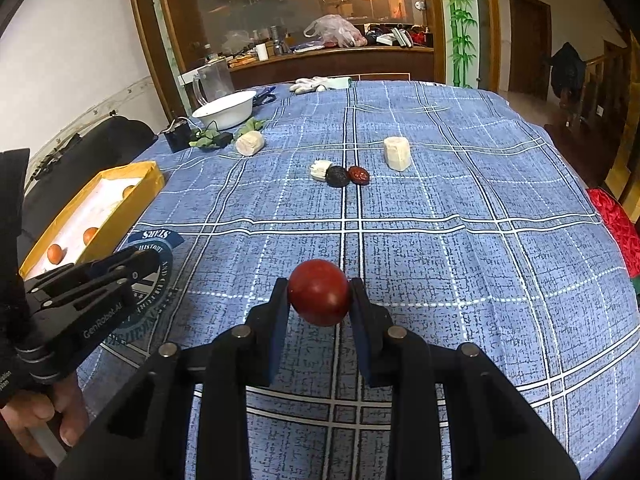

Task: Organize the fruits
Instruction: 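Carry the cookie and the red tomato over the white tray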

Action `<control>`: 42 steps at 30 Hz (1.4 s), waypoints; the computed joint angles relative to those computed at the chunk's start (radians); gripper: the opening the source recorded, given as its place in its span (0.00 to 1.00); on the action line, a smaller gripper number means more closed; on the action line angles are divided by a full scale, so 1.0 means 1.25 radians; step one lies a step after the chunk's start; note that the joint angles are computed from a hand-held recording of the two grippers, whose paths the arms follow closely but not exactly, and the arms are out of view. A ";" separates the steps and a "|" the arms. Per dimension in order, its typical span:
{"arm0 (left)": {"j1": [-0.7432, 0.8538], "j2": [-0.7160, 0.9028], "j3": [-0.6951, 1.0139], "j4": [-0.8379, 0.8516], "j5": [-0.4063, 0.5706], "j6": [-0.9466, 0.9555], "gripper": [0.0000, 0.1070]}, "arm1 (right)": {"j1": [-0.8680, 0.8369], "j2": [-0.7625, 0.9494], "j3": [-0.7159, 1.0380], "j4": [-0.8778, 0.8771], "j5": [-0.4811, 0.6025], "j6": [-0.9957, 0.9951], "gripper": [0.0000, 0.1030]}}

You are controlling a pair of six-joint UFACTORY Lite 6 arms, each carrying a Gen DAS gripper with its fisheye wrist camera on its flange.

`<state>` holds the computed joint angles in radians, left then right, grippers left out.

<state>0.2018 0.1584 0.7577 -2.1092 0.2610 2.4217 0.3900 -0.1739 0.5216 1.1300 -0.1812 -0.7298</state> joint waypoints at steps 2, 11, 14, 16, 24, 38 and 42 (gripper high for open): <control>0.003 -0.004 -0.003 0.001 0.001 0.000 0.19 | -0.001 -0.001 0.001 0.005 0.000 -0.007 0.30; 0.020 -0.002 0.004 0.043 0.001 -0.036 0.19 | 0.010 -0.003 0.014 0.080 -0.006 -0.087 0.30; 0.027 0.002 0.010 0.059 0.002 -0.052 0.19 | 0.017 0.002 0.022 0.091 -0.009 -0.097 0.30; 0.030 0.003 0.012 0.065 0.002 -0.057 0.19 | 0.023 0.004 0.025 0.104 -0.012 -0.110 0.30; 0.039 0.011 0.019 0.096 0.005 -0.086 0.19 | 0.036 0.011 0.035 0.127 -0.019 -0.130 0.30; 0.060 0.021 0.024 0.129 0.006 -0.114 0.19 | 0.040 0.017 0.045 0.156 -0.027 -0.159 0.30; 0.061 0.021 0.022 0.129 0.007 -0.113 0.19 | 0.042 0.023 0.048 0.160 -0.032 -0.162 0.30</control>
<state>0.2780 0.1843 0.7855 -1.9484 0.2692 2.2804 0.4425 -0.1455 0.5815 1.3304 -0.2208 -0.9319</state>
